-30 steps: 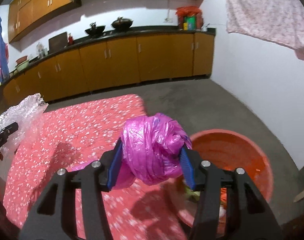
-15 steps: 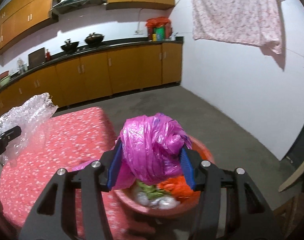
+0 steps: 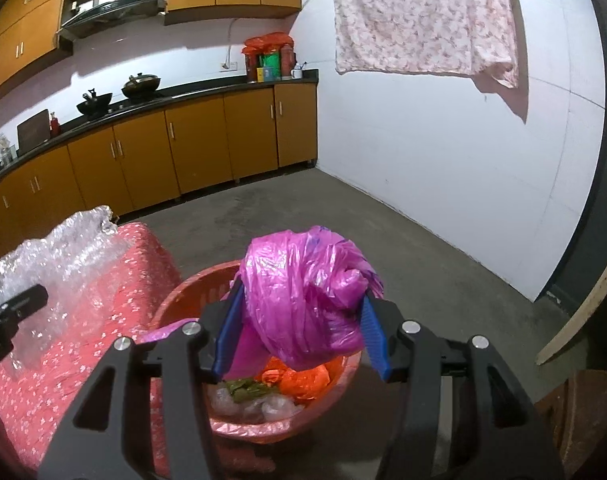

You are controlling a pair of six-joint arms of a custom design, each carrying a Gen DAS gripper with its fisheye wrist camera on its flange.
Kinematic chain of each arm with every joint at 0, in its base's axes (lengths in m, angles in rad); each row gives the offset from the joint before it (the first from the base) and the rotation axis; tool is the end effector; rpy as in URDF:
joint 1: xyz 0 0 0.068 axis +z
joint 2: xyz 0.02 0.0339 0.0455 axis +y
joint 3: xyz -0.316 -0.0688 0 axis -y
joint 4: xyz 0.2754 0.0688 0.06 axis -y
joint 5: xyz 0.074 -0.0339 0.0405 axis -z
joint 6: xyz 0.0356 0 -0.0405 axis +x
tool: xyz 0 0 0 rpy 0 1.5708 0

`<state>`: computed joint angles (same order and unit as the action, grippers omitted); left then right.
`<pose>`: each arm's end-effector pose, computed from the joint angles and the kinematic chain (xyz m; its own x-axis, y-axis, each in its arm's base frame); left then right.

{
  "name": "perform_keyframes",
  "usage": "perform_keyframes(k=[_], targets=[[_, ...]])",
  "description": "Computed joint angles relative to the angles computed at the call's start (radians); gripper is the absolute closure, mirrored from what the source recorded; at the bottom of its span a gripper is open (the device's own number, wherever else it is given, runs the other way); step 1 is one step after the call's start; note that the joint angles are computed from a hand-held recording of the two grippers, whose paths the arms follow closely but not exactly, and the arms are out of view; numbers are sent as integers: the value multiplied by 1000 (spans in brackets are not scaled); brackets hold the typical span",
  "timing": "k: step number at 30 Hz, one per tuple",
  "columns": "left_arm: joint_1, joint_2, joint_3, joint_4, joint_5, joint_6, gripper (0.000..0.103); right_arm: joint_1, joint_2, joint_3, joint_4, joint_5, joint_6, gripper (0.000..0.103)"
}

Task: Collect trash
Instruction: 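Carry the pink bag into the basket with the right tool while the left tool drops the bubble wrap in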

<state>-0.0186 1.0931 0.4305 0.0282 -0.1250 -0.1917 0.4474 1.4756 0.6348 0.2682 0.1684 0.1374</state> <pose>0.2169 0.0004 0.2072 -0.5661 -0.1785 -0.8048 -0.1933 0.9778 -0.0809 0.2821 0.1287 0.2037 -0.5249 -0.1021 -0.8450 -0.2298 0.9729 0.0252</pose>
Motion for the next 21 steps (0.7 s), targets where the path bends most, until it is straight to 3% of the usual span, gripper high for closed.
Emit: perform_keyframes(k=[21], targets=[[-33, 261, 47, 152, 57, -8, 80, -45, 150, 42, 58, 10, 93, 51]])
